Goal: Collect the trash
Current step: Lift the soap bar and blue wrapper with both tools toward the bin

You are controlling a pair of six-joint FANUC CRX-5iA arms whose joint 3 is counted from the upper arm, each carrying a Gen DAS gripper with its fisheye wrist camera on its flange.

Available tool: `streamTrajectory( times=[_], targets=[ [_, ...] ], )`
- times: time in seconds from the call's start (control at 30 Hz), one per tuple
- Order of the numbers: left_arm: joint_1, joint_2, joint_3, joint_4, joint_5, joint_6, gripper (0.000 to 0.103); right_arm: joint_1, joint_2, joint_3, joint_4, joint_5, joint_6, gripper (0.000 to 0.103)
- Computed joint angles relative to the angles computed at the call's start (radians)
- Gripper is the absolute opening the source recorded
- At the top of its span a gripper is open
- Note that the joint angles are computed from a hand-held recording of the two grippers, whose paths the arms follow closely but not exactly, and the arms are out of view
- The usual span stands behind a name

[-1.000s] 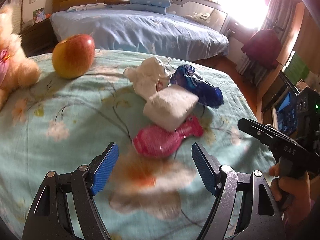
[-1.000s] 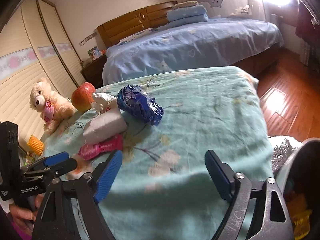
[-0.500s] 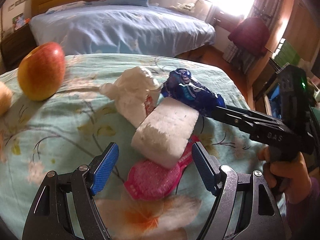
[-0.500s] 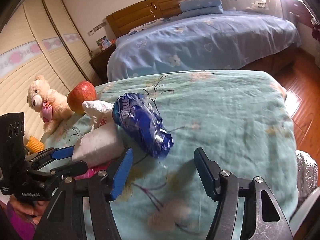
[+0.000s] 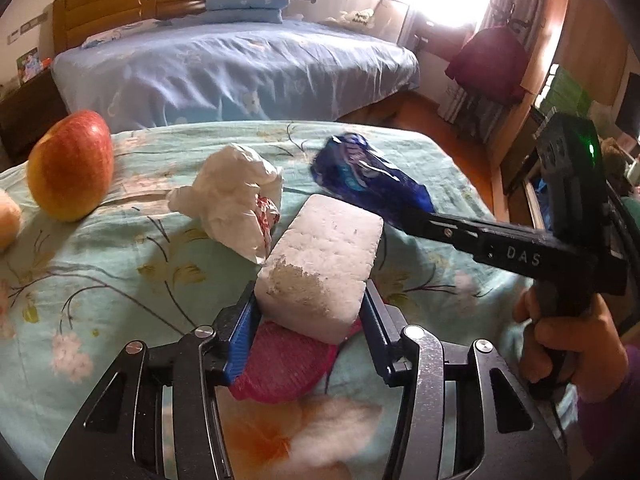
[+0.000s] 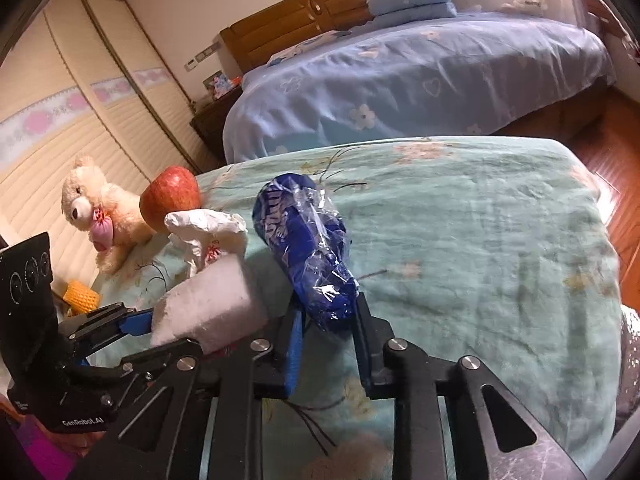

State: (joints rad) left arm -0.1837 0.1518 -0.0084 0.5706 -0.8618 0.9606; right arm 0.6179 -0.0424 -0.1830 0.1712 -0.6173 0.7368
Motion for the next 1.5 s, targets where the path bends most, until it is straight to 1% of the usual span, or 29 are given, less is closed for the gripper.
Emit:
streamTrajectory(
  times=[0.2, 0.27, 0.37, 0.47, 0.6, 0.73, 0.8, 0.93, 1.0, 1.07, 1.17, 1.33, 1.37, 1.4, 1.43, 1.5],
  targets=[
    [-0.008, -0.077, -0.083, 0.028, 0.055, 0.015, 0.048, 0.055, -0.096, -0.129, 0.189, 0.008, -0.251, 0.020],
    [-0.015, -0.102, -0.110, 0.026, 0.067, 0.031, 0.048, 0.081, -0.131, -0.171, 0.262, -0.011, -0.343, 0.020],
    [-0.024, -0.139, -0.148, 0.018, 0.083, 0.062, 0.048, 0.120, -0.182, -0.230, 0.340, -0.029, -0.466, 0.020],
    [-0.027, -0.169, -0.181, 0.019, 0.092, 0.084, 0.048, 0.167, -0.229, -0.284, 0.418, -0.067, -0.578, 0.020],
    [-0.026, -0.201, -0.224, 0.037, 0.093, 0.093, 0.048, 0.230, -0.271, -0.329, 0.464, -0.132, -0.676, 0.020],
    [-0.024, -0.231, -0.259, 0.036, 0.088, 0.100, 0.048, 0.280, -0.291, -0.348, 0.486, -0.182, -0.730, 0.020],
    [-0.020, -0.240, -0.272, 0.041, 0.084, 0.102, 0.048, 0.295, -0.292, -0.348, 0.497, -0.203, -0.735, 0.021],
    [-0.016, -0.253, -0.286, 0.042, 0.085, 0.109, 0.048, 0.296, -0.289, -0.344, 0.505, -0.205, -0.723, 0.031],
    [-0.013, -0.260, -0.291, 0.045, 0.086, 0.108, 0.048, 0.294, -0.281, -0.337, 0.514, -0.215, -0.710, 0.050],
    [-0.009, -0.263, -0.295, 0.049, 0.085, 0.106, 0.048, 0.290, -0.275, -0.331, 0.519, -0.216, -0.691, 0.059],
    [-0.007, -0.269, -0.299, 0.054, 0.084, 0.108, 0.048, 0.278, -0.251, -0.308, 0.520, -0.226, -0.643, 0.060],
    [-0.012, -0.278, -0.304, 0.058, 0.086, 0.100, 0.048, 0.243, -0.225, -0.284, 0.475, -0.188, -0.577, 0.059],
    [-0.015, -0.279, -0.304, 0.055, 0.087, 0.103, 0.048, 0.238, -0.228, -0.285, 0.461, -0.181, -0.574, 0.054],
    [-0.017, -0.279, -0.303, 0.053, 0.087, 0.105, 0.048, 0.237, -0.230, -0.287, 0.459, -0.182, -0.582, 0.035],
    [-0.020, -0.281, -0.304, 0.053, 0.085, 0.106, 0.048, 0.239, -0.237, -0.293, 0.462, -0.183, -0.596, 0.032],
    [-0.027, -0.280, -0.304, 0.056, 0.086, 0.102, 0.048, 0.246, -0.259, -0.315, 0.481, -0.181, -0.642, 0.032]
  ],
)
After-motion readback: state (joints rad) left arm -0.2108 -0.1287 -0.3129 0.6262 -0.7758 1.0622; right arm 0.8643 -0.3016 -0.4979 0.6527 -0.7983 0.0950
